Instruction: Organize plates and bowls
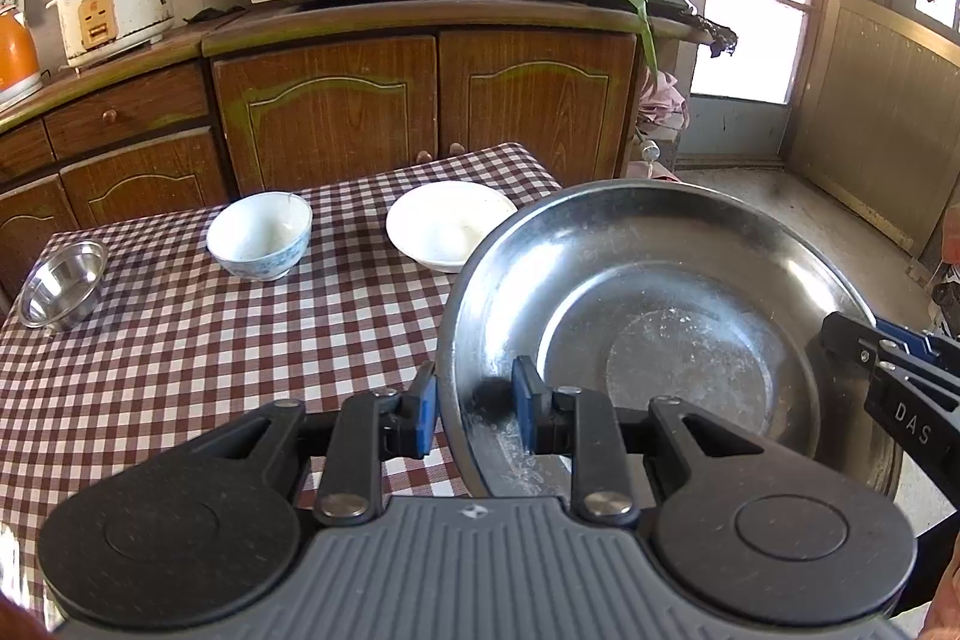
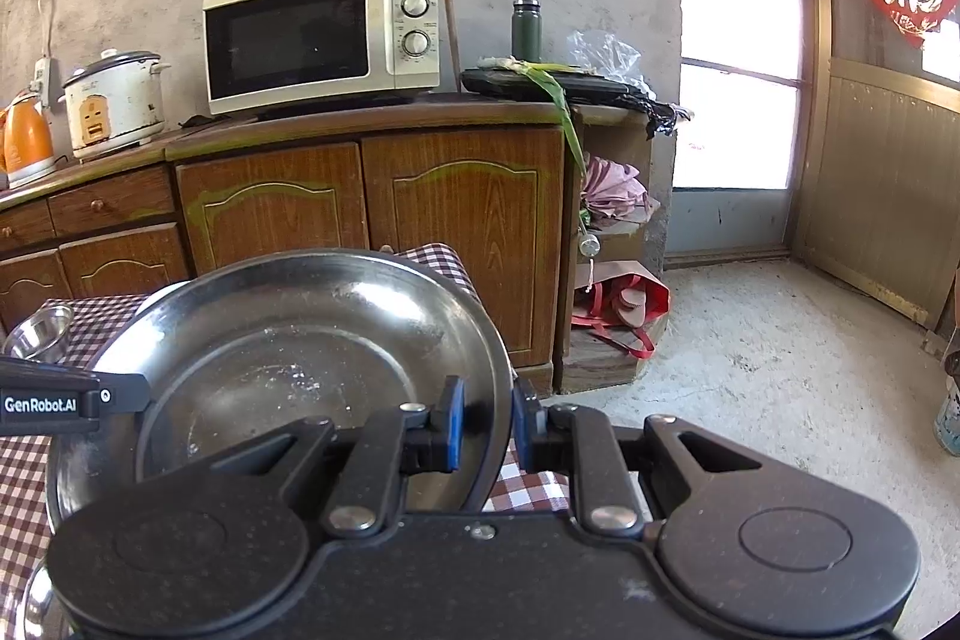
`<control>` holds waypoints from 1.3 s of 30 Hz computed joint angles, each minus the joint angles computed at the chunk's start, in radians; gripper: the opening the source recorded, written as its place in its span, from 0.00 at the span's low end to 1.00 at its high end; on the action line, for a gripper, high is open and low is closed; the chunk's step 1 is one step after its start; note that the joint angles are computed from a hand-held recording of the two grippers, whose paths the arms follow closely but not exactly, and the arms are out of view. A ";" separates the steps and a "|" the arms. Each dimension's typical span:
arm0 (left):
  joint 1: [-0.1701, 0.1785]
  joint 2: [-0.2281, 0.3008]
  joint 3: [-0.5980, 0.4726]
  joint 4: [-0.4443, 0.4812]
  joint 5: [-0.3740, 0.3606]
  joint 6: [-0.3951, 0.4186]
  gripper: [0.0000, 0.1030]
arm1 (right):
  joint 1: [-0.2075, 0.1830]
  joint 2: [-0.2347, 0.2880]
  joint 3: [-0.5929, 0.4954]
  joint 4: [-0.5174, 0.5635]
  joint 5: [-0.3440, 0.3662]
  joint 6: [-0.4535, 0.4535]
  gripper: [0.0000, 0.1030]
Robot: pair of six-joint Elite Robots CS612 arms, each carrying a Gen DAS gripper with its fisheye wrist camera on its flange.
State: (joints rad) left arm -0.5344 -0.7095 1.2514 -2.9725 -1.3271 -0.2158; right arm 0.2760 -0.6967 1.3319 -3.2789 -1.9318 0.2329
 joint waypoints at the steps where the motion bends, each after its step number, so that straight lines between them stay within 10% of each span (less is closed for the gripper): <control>1: 0.000 -0.002 0.004 -0.003 0.001 -0.001 0.26 | 0.002 -0.001 0.002 -0.003 -0.002 -0.003 0.22; 39: -0.005 -0.066 0.130 -0.078 0.063 -0.031 0.26 | 0.035 -0.025 0.043 -0.027 0.026 -0.047 0.22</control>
State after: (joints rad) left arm -0.5395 -0.7756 1.3813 -3.0508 -1.2642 -0.2464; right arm 0.3107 -0.7219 1.3746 -3.3057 -1.9059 0.1859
